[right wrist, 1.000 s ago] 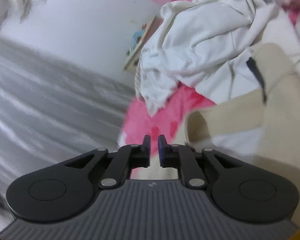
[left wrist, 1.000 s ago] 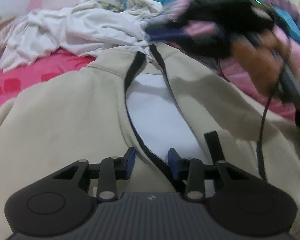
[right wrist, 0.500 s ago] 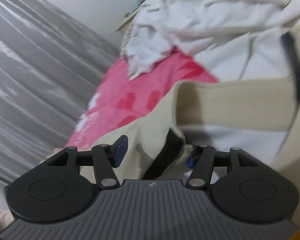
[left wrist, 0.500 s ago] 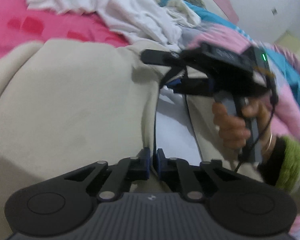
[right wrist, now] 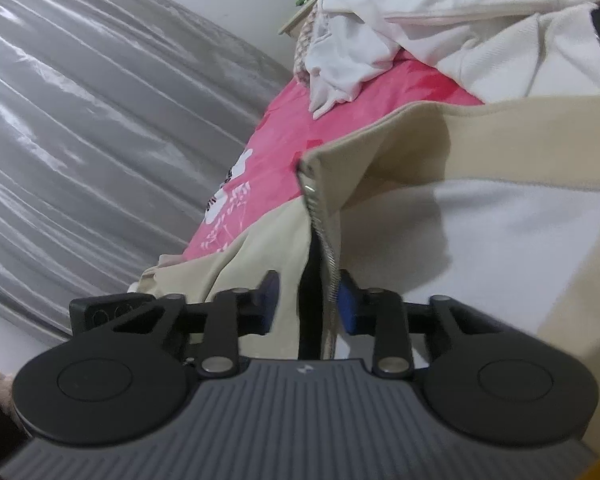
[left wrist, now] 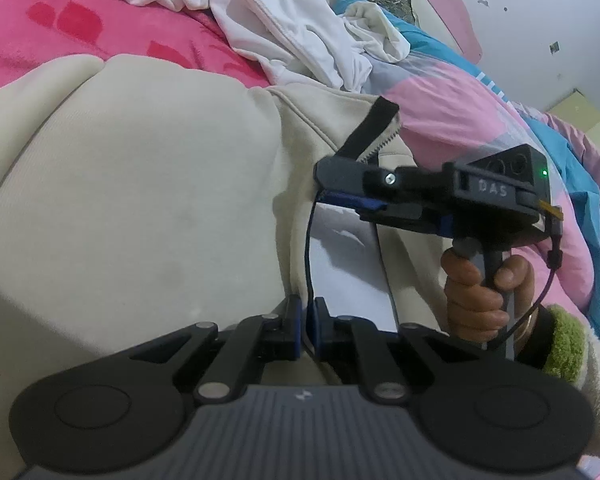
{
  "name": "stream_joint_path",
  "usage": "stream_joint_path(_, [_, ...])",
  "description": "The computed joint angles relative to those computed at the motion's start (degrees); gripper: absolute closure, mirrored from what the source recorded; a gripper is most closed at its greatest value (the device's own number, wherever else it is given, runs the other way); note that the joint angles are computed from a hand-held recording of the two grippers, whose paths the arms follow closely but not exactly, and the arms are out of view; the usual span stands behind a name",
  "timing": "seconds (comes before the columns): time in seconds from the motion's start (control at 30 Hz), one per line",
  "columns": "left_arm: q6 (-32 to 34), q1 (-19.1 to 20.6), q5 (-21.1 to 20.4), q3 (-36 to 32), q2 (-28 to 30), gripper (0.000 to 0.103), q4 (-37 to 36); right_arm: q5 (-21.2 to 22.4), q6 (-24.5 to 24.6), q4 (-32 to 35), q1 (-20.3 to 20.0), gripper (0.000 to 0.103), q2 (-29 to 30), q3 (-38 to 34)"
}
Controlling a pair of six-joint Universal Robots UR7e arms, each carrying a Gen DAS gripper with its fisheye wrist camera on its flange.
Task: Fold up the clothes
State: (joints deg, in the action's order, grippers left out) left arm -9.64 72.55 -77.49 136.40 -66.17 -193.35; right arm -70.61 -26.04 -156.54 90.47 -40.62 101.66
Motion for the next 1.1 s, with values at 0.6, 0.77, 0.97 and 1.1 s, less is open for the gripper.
stream_joint_path(0.6, [22.5,-17.3,24.7,3.1,7.1,0.074,-11.0,-7.4,6.2,-16.9,2.1,0.099,-3.5,7.2])
stream_joint_path(0.77, [19.0,-13.9,20.2,1.6,7.7,0.074,-7.3,-19.2,8.1,-20.5,4.2,0.099,-1.3,6.7])
stream_joint_path(0.97, [14.5,-11.4,15.0,2.3,6.1,0.069,-8.8,-27.1,6.5,-22.8,6.5,0.097,0.1,6.3])
stream_joint_path(1.1, [13.7,-11.3,14.4,2.9,6.3,0.069,-10.8,-35.8,3.9,-31.2,10.5,0.09,-1.1,8.6])
